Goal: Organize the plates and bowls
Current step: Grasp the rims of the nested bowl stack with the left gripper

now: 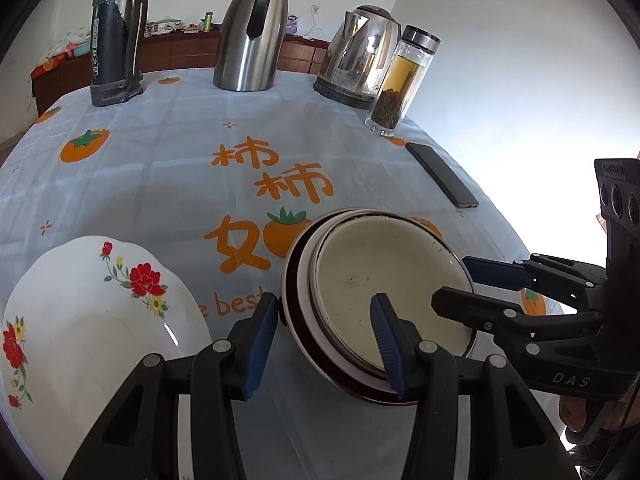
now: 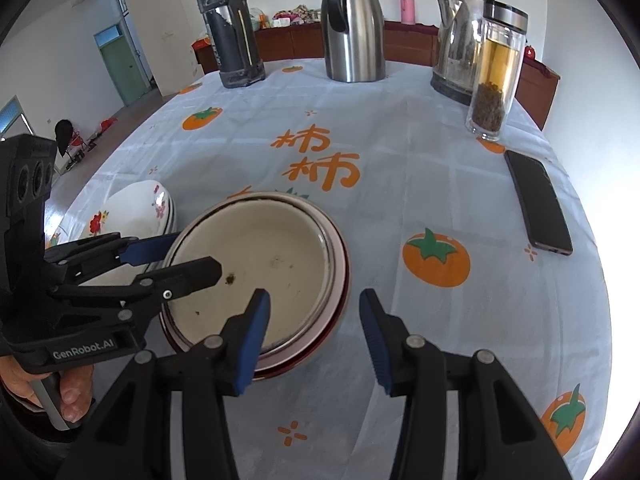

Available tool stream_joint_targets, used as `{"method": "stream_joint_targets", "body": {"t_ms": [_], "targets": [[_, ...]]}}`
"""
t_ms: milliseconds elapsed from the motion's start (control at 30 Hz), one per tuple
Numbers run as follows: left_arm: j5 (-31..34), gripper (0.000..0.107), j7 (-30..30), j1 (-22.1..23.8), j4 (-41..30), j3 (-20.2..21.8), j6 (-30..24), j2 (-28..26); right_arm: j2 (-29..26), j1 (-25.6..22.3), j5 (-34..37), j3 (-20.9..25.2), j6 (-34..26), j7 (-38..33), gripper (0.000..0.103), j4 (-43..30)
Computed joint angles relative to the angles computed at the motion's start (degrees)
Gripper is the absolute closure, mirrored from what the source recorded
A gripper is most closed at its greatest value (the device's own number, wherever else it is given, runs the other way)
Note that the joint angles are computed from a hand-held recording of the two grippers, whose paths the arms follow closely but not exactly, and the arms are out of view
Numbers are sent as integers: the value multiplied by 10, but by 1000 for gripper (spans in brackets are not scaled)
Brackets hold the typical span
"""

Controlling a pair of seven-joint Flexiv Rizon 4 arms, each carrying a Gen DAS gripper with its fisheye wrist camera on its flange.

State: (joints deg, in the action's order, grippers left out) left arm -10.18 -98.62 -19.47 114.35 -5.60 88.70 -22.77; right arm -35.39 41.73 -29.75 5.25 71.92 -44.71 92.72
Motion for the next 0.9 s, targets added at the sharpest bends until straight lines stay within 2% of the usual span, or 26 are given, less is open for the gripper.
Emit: {"method": "stream_joint_targets", "body": {"t_ms": [167, 267, 400, 500, 600, 733, 900], "targets": [[24, 56, -19, -30, -14, 36, -19, -4, 0, 15, -14, -19, 1, 21, 68, 4], [32, 56, -25, -30, -15, 38, -21, -4, 2, 17, -26, -27, 5, 38, 72, 10], [12, 56, -9, 3, -5, -2, -21, -3, -5, -1, -5, -8, 22, 37, 73, 6], [10, 56, -10, -1, -4, 0, -21, -1, -4, 10, -14, -19, 11, 44, 73, 5], [3, 56, -5, 5, 0, -8, -16, -1, -10, 0, -4, -5, -3, 32, 74, -8], [-13, 56, 3, 19, 6, -25, -10, 0, -6, 8, -9, -14, -7, 42, 79, -4], [-31, 56, 6, 27, 14, -39, -9, 5, -2, -1, 1, 0, -28, 28, 85, -13]]}}
